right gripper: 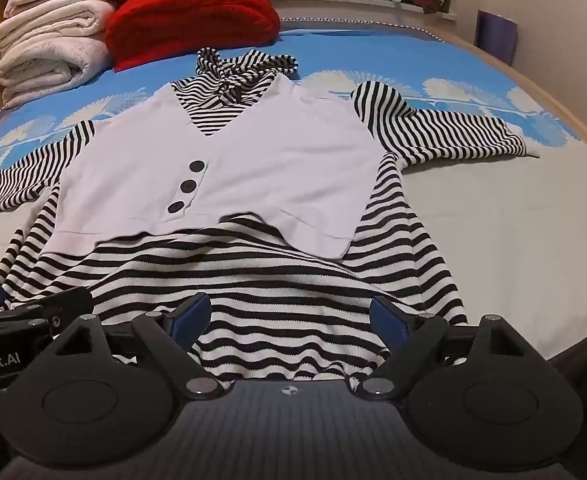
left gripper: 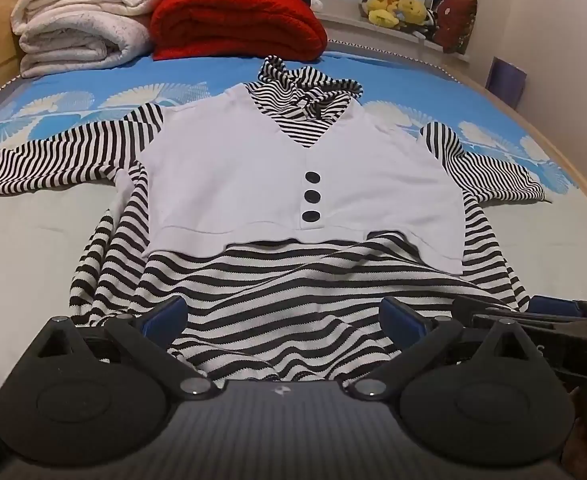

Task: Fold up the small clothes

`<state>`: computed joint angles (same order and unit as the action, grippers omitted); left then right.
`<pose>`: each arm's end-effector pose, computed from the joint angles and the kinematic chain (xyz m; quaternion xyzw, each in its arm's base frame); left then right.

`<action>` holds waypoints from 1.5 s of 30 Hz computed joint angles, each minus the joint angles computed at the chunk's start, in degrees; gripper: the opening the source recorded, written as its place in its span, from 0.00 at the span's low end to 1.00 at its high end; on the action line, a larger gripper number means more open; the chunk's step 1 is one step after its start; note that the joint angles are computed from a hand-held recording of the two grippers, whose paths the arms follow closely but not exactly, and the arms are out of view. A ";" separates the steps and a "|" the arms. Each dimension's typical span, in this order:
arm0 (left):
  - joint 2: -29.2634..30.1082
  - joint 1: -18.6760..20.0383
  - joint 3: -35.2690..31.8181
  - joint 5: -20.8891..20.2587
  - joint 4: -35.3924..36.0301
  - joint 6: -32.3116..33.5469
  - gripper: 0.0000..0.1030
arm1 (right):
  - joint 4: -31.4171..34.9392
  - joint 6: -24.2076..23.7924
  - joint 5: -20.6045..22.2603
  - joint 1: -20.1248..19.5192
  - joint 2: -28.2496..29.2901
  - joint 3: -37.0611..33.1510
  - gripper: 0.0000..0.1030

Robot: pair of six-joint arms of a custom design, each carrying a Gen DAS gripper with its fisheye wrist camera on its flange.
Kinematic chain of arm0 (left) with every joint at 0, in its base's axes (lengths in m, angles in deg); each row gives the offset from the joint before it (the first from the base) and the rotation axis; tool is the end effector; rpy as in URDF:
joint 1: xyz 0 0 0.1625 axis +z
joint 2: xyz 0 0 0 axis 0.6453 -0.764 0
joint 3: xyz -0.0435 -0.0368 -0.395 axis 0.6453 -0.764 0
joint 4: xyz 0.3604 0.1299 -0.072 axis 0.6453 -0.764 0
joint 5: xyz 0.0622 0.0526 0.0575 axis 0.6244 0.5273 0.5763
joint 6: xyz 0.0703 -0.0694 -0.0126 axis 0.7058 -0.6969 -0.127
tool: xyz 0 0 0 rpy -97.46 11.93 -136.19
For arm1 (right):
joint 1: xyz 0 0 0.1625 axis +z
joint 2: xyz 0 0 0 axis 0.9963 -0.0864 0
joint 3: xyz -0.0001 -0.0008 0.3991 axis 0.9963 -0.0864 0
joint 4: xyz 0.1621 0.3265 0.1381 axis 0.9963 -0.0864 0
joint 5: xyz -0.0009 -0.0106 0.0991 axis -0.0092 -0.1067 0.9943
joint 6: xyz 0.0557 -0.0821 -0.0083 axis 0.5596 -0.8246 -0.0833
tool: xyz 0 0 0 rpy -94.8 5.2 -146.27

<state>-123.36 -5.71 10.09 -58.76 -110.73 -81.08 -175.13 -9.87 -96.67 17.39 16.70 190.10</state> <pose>-0.3967 -0.5120 0.0658 0.3028 0.8865 -0.2557 0.2389 0.1468 -0.4378 0.3145 -0.0656 -0.8121 0.3998 0.4200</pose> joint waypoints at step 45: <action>-0.22 0.16 0.91 -0.88 -2.09 -0.29 0.89 | -0.92 -1.01 0.26 -0.19 0.49 -0.01 0.85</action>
